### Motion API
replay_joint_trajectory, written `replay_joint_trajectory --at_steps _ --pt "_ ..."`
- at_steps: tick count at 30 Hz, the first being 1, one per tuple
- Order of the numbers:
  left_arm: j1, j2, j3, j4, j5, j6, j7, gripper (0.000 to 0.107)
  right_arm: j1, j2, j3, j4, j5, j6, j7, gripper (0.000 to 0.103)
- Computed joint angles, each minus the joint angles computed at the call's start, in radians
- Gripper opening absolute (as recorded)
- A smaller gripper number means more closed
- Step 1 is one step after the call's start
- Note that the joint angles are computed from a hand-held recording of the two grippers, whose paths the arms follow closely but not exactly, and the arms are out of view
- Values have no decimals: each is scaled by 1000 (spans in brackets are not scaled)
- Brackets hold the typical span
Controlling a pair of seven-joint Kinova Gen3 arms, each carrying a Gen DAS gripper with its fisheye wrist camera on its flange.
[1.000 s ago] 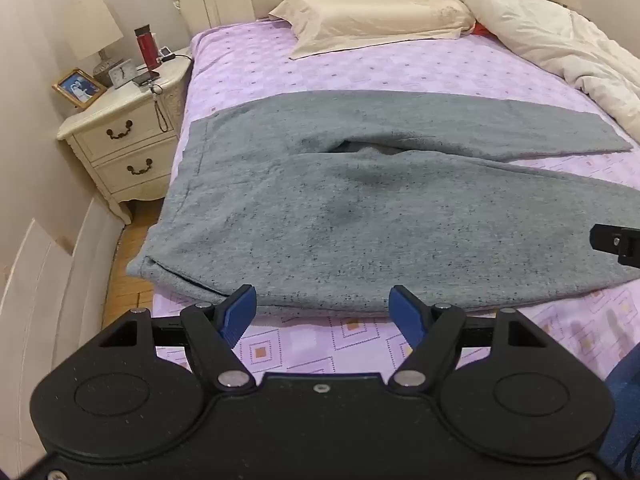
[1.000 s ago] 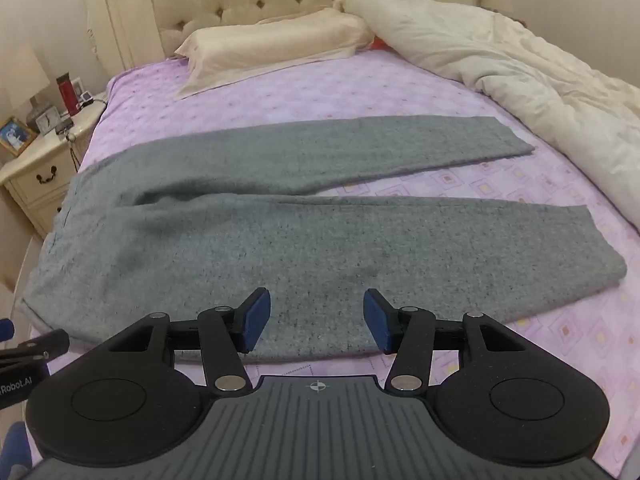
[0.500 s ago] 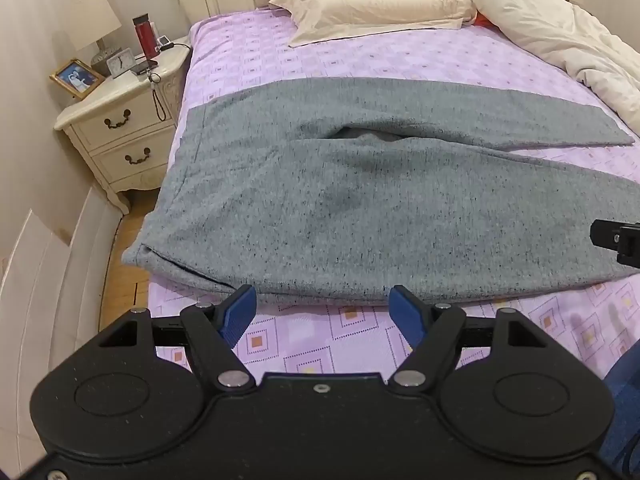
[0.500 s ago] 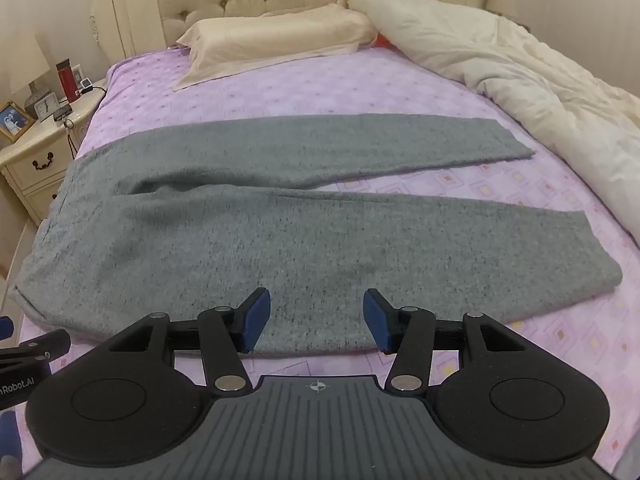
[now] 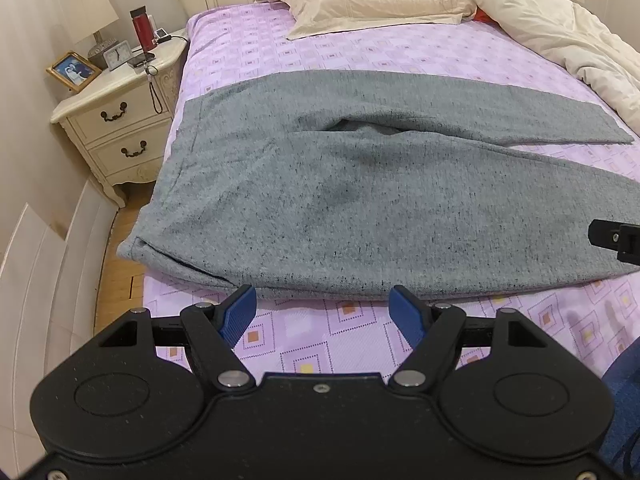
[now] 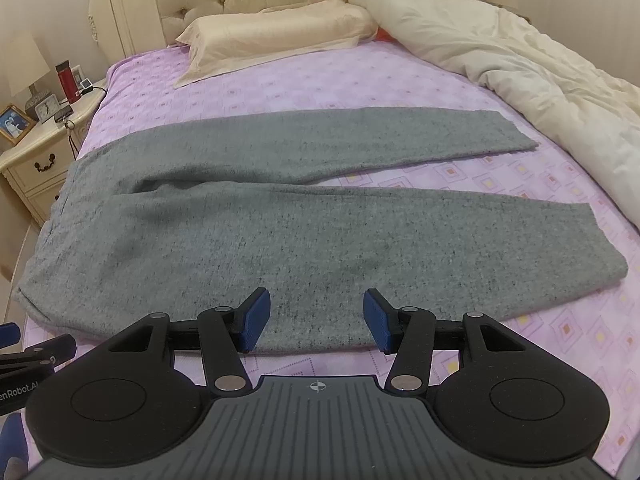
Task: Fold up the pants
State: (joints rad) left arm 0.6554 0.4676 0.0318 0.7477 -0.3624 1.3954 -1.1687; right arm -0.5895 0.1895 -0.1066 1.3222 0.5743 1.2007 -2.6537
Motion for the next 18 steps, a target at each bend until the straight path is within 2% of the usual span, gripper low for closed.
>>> replay_joint_trajectory --at_steps 18 --pt "-1 6 -2 -19 5 12 -2 76 0 3 1 -2 -5 -6 -1 50"
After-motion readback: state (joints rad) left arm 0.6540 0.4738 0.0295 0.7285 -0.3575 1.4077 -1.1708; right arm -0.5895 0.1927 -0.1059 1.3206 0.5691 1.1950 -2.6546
